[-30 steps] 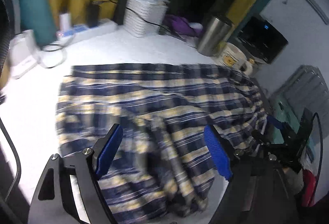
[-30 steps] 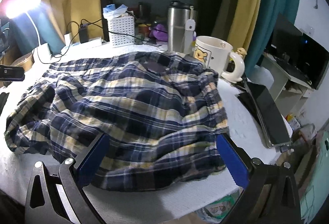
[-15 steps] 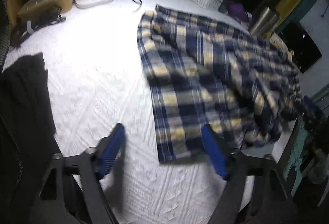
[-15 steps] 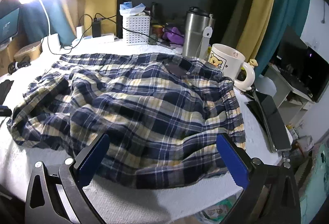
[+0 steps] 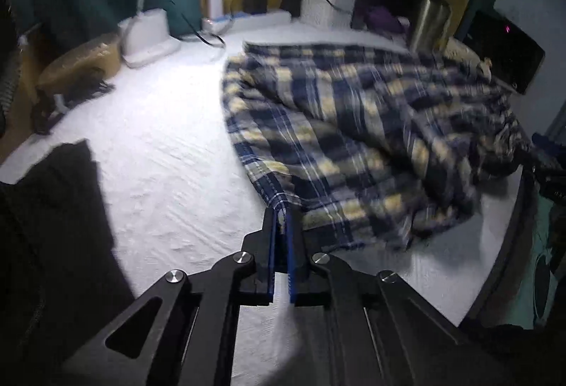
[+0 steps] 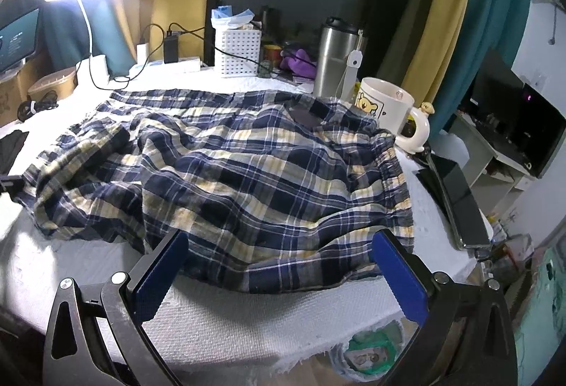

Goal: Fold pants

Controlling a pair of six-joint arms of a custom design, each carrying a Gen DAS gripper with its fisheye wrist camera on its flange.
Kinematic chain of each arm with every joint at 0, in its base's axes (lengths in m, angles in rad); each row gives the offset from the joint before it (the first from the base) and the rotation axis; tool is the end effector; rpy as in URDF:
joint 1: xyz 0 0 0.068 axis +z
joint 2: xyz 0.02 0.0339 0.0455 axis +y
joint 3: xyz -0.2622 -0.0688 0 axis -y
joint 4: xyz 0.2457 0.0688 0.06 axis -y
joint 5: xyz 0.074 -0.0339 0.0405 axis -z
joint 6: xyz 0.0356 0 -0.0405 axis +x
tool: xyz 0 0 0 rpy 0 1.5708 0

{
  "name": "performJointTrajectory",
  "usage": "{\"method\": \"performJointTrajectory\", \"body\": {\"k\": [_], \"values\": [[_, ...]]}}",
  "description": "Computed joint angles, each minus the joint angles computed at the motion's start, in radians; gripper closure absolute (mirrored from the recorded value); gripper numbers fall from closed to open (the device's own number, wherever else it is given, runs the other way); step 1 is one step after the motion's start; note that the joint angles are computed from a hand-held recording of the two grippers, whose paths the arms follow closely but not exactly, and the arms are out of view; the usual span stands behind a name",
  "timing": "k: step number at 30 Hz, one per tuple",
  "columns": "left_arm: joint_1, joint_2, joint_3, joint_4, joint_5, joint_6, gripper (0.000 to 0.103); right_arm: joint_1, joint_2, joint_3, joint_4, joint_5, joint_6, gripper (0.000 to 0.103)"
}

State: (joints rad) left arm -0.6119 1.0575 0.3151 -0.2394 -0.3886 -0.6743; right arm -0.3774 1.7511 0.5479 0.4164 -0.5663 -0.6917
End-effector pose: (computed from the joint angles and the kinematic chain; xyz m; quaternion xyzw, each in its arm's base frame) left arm 0.1488 -0.0879 0.1311 -0.0853 0.9367 -0.0229 0.3387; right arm 0.2718 -0.0872 0.0901 -0.2443 0.8597 0.0353 0.4472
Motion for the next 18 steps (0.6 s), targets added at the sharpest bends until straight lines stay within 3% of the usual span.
{"method": "performJointTrajectory", "body": {"k": [4, 7, 10, 14, 18], "values": [[0.026, -0.208, -0.006, -0.170, -0.005, 0.002, 0.099, 0.003, -0.026, -0.013, -0.004, -0.012, 0.000, 0.000], [0.041, -0.270, -0.026, -0.220, -0.005, 0.001, 0.099, 0.014, -0.041, -0.027, -0.006, -0.017, -0.006, 0.000], [0.057, -0.261, -0.059, -0.201, 0.020, -0.009, 0.099, 0.022, -0.039, -0.030, -0.010, -0.018, -0.016, 0.000], [0.052, -0.131, -0.105, -0.091, 0.034, -0.042, 0.099, 0.027, 0.004, -0.014, -0.018, 0.003, -0.040, 0.000], [0.030, -0.193, -0.086, -0.159, -0.016, -0.064, 0.099, 0.002, 0.034, 0.004, -0.037, -0.001, -0.062, 0.000]]}}
